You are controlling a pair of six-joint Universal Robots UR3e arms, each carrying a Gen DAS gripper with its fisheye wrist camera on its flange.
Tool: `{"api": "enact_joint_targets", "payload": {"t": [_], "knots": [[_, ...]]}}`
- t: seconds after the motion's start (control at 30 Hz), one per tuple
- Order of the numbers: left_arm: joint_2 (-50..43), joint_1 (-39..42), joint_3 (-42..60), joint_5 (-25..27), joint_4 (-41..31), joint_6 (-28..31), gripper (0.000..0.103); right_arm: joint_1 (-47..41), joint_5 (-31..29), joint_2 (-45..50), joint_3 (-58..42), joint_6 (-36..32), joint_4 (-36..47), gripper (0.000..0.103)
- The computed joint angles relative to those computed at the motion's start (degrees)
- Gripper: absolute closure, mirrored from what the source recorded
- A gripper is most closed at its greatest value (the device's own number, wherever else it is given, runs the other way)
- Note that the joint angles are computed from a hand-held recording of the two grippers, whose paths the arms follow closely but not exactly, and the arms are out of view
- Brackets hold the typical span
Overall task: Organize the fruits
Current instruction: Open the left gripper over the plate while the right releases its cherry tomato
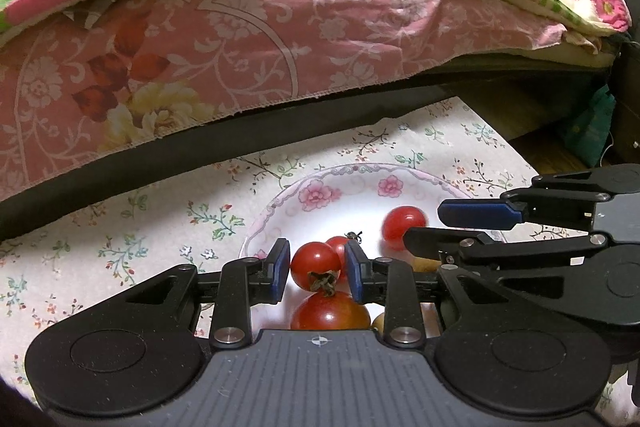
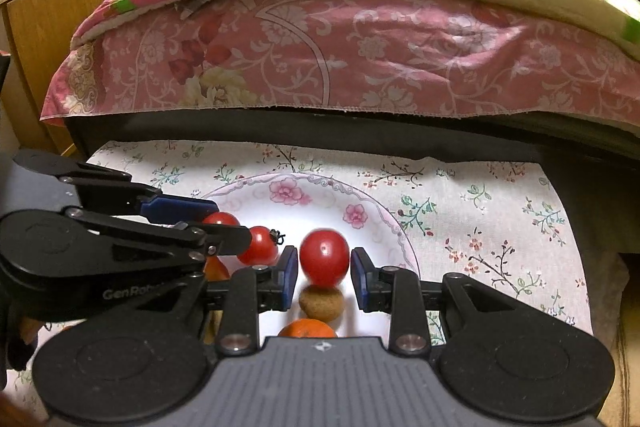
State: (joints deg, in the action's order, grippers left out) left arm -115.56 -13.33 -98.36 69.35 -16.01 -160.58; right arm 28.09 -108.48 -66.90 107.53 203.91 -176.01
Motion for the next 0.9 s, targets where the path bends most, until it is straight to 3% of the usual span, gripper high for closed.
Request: {"api": "enact_joint_targets", "payload": {"t": [0.37,0.6,0.9], "knots": [[3.2,1.2,-2.6,-1.0,0.5,0.6,0.062,1.0,-1.7,-1.6,-0.1,1.3,0.9,0.070],[10.9,3.8,-9.1,-3.0,-0.1,2.5,0.060,4.7,-4.1,-5.5,0.8,3.3,2.7,0.070],[26.3,10.9,-23.8,-6.6,-6.0,11.5,0.058,13.0,-6.3,-9.8,5.0,11.9,5.0,0.069]]}}
